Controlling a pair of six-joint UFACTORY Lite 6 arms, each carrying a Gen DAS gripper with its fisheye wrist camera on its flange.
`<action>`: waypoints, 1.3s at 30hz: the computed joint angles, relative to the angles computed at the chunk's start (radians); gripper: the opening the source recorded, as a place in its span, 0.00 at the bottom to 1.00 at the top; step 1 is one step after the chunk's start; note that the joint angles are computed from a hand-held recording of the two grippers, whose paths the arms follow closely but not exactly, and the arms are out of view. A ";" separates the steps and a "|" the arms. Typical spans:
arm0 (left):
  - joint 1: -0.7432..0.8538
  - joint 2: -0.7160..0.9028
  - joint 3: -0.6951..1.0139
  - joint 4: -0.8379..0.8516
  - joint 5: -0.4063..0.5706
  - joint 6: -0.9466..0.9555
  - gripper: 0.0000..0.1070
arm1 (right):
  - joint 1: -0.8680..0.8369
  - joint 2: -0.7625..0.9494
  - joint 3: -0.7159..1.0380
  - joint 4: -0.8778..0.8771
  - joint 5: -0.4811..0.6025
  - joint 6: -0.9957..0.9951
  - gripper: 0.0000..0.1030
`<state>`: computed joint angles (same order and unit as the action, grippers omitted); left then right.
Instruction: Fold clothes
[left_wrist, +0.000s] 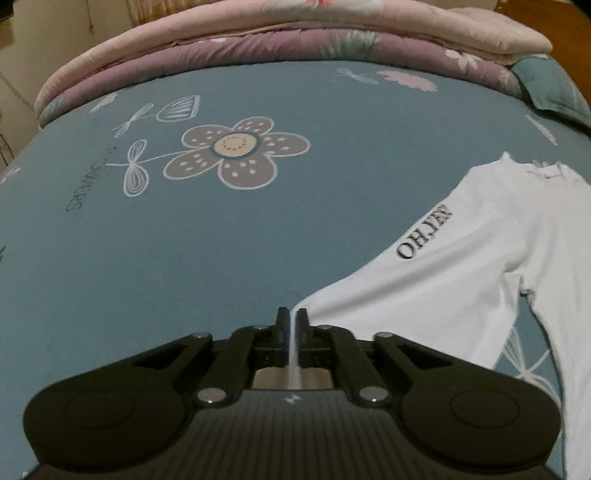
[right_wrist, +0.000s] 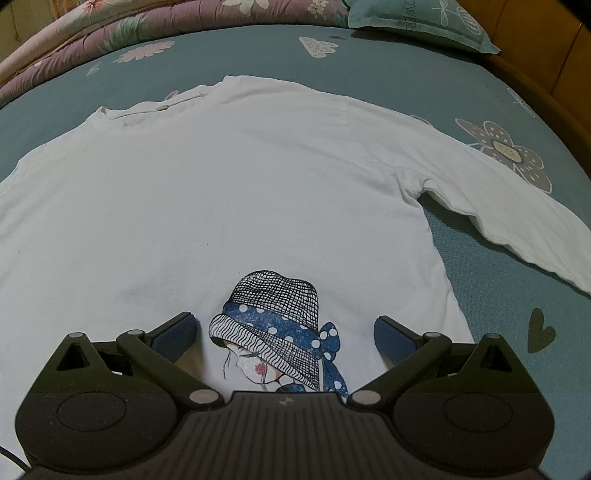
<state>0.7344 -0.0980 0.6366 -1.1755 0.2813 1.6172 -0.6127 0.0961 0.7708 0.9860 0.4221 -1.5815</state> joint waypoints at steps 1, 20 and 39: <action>-0.004 -0.011 0.001 -0.010 -0.008 0.010 0.07 | 0.000 0.000 -0.001 0.001 -0.001 -0.001 1.00; -0.420 0.410 0.368 -0.101 0.023 0.034 0.30 | 0.012 -0.009 -0.011 0.011 -0.015 0.010 1.00; -0.508 0.412 0.455 -0.200 0.142 -0.001 0.48 | -0.007 -0.015 -0.019 0.037 -0.003 -0.031 1.00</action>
<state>0.2264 0.3137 1.0918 -1.3758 0.4230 1.6159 -0.6197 0.0814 0.7515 1.0228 0.4188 -1.6125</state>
